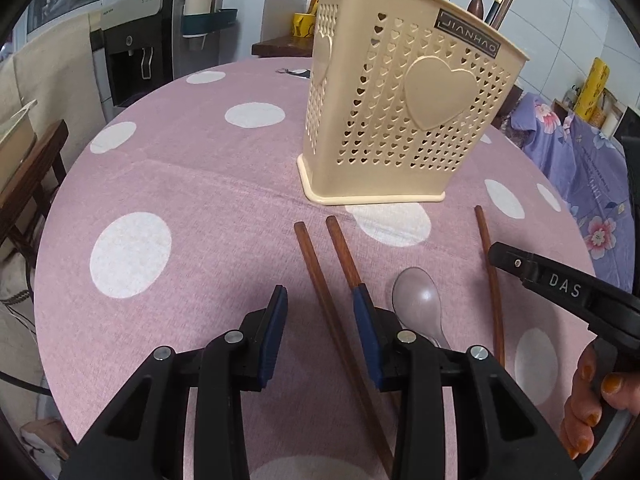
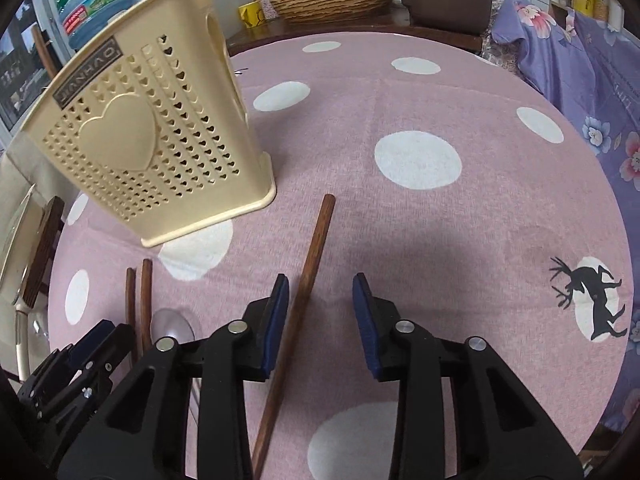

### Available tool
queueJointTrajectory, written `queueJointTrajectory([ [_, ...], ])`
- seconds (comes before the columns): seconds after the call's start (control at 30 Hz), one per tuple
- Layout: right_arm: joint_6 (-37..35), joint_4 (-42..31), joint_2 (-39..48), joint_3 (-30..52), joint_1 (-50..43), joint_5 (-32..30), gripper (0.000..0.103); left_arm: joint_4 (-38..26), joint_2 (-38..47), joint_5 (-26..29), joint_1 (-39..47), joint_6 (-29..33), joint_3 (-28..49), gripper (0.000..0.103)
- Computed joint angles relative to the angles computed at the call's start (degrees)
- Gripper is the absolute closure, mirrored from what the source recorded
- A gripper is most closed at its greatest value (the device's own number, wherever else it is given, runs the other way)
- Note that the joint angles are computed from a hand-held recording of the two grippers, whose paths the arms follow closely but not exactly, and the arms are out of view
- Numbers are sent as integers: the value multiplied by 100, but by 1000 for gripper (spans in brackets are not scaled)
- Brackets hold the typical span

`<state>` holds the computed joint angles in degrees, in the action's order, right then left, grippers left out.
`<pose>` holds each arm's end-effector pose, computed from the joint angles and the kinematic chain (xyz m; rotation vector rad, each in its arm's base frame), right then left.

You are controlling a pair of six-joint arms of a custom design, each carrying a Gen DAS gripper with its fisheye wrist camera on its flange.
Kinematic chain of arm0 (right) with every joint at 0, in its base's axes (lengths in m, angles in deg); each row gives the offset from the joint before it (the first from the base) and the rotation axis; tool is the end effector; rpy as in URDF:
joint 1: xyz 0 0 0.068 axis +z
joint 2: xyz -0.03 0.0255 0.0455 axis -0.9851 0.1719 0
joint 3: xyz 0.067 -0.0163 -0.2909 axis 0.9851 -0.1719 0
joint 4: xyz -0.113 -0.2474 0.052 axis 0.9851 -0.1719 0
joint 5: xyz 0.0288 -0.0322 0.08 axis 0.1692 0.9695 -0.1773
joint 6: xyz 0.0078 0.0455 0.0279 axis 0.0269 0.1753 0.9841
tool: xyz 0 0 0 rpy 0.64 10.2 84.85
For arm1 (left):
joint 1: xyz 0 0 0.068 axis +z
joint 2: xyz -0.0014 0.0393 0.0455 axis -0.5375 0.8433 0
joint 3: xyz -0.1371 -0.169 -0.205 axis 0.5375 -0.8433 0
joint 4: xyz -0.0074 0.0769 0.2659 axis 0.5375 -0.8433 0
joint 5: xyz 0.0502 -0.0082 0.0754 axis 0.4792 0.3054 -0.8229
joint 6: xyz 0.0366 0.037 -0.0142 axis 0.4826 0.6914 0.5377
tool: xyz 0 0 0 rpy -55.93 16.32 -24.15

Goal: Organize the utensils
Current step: 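Grasp a brown chopstick pair with the left tool while the right tool grasps a single chopstick, then lift both held chopsticks and carry them over the cream holder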

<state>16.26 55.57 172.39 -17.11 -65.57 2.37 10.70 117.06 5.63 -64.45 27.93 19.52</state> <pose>0.2918 0.0743 0.2189 0.1565 2.5222 0.2035 0.2223 -0.1290 0.2350 -0.0562 2.4569 -0.1878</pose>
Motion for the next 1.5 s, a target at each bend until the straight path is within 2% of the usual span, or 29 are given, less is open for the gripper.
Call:
queueJointTrajectory([
  [0.13, 54, 4, 243, 177, 106, 247, 79, -38, 213, -262, -60, -74, 159, 71],
  [0.5, 22, -88, 704, 617, 258, 712, 91, -241, 739, -554, -42, 20, 619, 92],
  [0.73, 53, -103, 830, 747, 326, 819, 93, -261, 746, -571, -55, 21, 634, 93],
  [0.9, 166, -81, 793, 727, 157, 511, 95, -188, 690, -433, 16, -51, 583, 93],
  [1.03, 304, 50, 686, 604, -68, -88, 95, -73, 631, -218, 166, -67, 518, 94],
  [1.17, 311, 221, 432, 436, -176, -402, 95, 55, 522, -52, 279, -56, 427, 94],
  [1.5, -62, 185, -903, -13, -537, -1110, 95, 85, -160, 120, 412, -32, 335, 95],
])
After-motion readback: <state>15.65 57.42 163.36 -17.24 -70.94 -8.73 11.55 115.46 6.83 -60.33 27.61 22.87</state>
